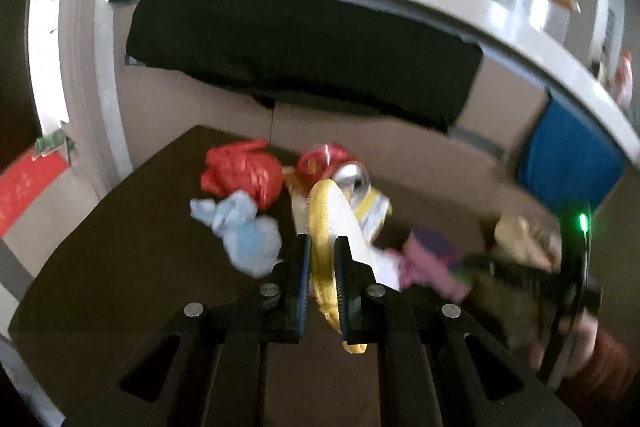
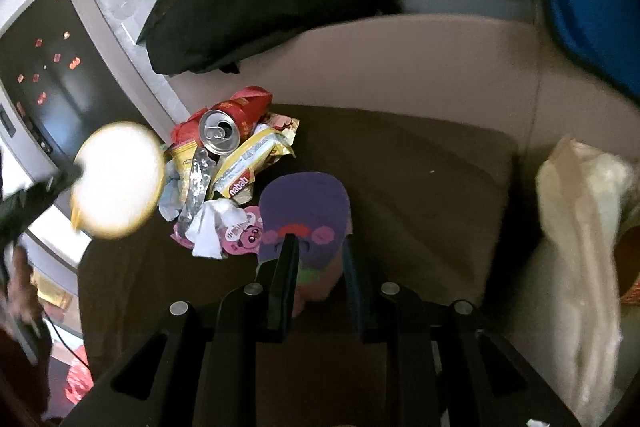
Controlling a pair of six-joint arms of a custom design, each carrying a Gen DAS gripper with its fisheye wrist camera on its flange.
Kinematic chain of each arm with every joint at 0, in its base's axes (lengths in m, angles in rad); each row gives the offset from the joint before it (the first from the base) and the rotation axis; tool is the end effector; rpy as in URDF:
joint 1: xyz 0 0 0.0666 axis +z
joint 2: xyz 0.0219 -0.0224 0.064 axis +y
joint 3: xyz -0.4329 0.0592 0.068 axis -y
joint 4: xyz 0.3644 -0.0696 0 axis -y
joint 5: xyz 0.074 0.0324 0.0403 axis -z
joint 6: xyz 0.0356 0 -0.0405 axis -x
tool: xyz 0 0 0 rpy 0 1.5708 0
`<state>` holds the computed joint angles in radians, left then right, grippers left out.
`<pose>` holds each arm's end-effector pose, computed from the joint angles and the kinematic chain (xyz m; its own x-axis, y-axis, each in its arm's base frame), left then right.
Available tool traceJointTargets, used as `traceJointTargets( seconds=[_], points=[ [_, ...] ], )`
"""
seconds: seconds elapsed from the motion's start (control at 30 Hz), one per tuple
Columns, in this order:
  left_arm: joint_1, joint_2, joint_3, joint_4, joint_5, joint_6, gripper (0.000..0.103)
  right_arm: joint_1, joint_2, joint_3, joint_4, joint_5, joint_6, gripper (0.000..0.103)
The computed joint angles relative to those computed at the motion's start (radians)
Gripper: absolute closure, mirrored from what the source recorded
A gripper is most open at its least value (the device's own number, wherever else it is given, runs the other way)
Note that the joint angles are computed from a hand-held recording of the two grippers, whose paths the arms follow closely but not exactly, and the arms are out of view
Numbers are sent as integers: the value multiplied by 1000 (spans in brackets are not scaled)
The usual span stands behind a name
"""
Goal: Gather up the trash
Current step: 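Reach the left tool to the yellow-rimmed round sponge and grasp it, then lift the sponge with the left tool while the right tool reaches the trash pile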
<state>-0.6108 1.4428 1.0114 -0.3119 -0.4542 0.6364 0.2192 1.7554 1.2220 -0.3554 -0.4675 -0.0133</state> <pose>0.3716 -0.2416 0.3444 -0.5949 -0.2354 -0.7686 -0.1278 0.9717 -0.1988 0.5320 0.1345 0.2761 -0.7639 -0.1580 -0.6256 -0.4613 0.8117 0.3582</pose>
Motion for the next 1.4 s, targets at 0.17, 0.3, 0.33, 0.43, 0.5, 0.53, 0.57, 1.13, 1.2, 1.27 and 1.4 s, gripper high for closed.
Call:
traceJointTargets(
  seconds=[0.17, 0.3, 0.33, 0.43, 0.5, 0.53, 0.57, 1.13, 1.2, 1.27, 1.4],
  points=[
    [-34, 23, -38, -2, 17, 19, 91, 13, 35, 25, 8, 31, -19, 80],
    [-12, 34, -66, 30, 127, 64, 91, 15, 54, 43, 1, 22, -39, 77],
    [-5, 39, -67, 36, 151, 73, 91, 15, 53, 45, -4, 17, -37, 77],
    [3, 58, -68, 64, 185, 97, 90, 24, 44, 34, -1, 30, -17, 77],
    [11, 70, -65, 75, 211, 114, 89, 25, 41, 27, -2, 25, -11, 77],
    [15, 80, -58, 75, 228, 125, 88, 23, 38, 24, -3, 22, -7, 77],
    [18, 88, -51, 72, 242, 134, 88, 23, 36, 20, -1, 21, -3, 77],
    [51, 158, -38, 87, 384, 215, 74, 29, -102, -141, 100, 6, 33, 77],
    [56, 156, -46, 104, 401, 225, 74, 46, -121, -156, 67, -49, 86, 85],
    [58, 154, -51, 116, 414, 232, 74, 76, -113, -147, -9, -77, 139, 94],
    [57, 149, -60, 125, 428, 236, 74, 113, -66, -132, -63, -107, 156, 95]
  ],
)
